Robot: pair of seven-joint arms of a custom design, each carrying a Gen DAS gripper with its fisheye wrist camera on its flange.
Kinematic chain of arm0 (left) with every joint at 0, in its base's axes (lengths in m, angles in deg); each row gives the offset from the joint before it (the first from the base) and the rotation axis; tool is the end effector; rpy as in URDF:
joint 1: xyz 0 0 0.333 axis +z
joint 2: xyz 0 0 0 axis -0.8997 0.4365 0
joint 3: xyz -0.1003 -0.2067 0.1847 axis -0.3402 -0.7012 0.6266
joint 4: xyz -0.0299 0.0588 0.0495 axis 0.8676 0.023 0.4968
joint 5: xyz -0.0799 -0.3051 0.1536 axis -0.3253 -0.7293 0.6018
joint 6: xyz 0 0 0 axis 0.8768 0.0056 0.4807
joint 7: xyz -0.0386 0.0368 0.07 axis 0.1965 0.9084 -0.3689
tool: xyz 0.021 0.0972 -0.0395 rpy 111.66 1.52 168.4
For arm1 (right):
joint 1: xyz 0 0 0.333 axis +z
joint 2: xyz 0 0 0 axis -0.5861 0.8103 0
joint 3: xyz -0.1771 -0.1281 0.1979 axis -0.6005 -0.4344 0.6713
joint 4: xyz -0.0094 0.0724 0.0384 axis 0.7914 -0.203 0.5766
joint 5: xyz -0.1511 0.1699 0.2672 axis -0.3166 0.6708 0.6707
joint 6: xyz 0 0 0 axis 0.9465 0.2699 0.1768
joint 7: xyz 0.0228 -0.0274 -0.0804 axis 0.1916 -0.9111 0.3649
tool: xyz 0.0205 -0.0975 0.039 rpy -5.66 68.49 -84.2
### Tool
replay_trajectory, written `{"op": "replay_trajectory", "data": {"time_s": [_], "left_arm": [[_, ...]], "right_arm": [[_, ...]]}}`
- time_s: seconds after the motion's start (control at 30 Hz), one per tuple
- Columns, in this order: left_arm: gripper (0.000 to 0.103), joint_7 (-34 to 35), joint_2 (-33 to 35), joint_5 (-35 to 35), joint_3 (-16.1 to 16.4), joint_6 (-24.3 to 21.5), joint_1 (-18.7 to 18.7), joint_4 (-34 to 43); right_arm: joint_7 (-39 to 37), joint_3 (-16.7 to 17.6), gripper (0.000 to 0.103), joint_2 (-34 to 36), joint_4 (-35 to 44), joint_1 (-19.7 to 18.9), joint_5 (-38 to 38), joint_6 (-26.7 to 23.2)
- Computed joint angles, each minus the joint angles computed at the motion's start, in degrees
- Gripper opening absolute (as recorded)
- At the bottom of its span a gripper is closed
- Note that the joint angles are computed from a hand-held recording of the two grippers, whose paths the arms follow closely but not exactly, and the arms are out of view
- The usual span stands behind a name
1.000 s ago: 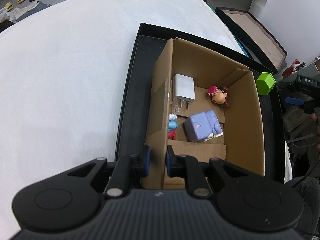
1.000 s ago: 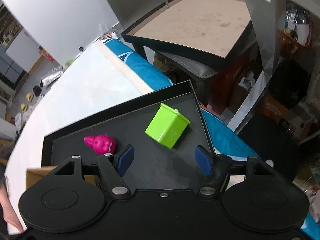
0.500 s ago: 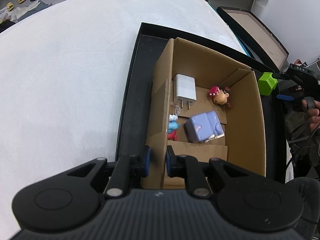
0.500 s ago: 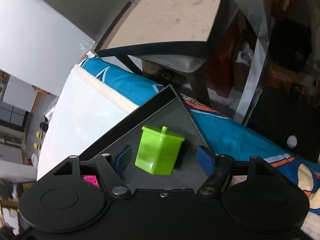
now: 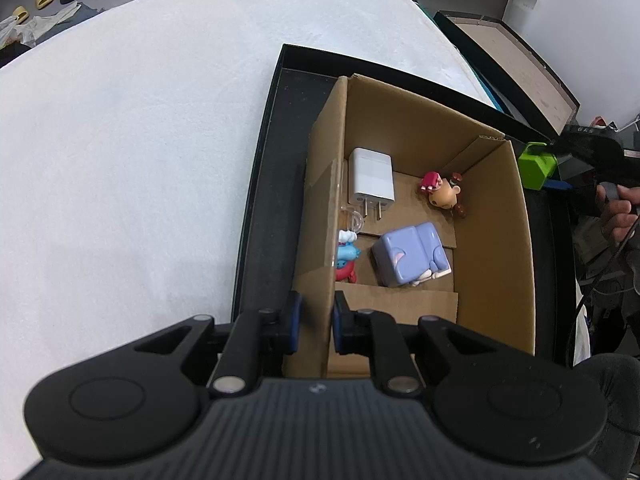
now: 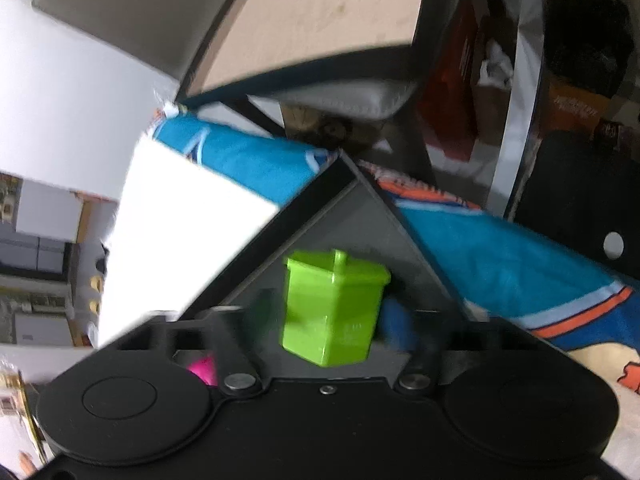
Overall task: Organize rigid objects
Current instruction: 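Move the right gripper to the lime-green cup and close on it, then carry the lime-green cup into the box and open the right gripper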
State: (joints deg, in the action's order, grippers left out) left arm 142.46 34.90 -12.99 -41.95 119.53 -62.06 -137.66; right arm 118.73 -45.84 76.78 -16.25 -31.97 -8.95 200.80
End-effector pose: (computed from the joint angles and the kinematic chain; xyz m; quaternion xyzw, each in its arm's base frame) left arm 0.4527 -0.0047 0.4730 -0.7888 0.5851 -0.1844 0.0370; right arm 0.6726 0.1018 0.4179 -0.5190 0.8068 0.0884 0.2683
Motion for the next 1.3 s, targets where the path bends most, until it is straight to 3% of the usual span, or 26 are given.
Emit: {"op": "replay_trajectory", "data": {"time_s": [0.4,0.67,1.3], "left_arm": [[0.015,0.5,-0.16,-0.9,0.24,0.21,-0.03,-0.25],[0.015,0.84,-0.72,-0.97,0.28,0.38,-0.17,-0.65],[0.015,1.95,-2.49,-2.01,0.79,1.05,-0.54,-2.02]], "right_arm": [[-4.61,0.21,0.048,-9.21,-12.14,-0.31,4.23,3.61],[-9.17,-1.14,0.048,-16.82,-20.82,0.64,7.04,3.43],[-15.86,-3.69,0.048,-28.5,-29.6,4.59,10.3,0.81]]}}
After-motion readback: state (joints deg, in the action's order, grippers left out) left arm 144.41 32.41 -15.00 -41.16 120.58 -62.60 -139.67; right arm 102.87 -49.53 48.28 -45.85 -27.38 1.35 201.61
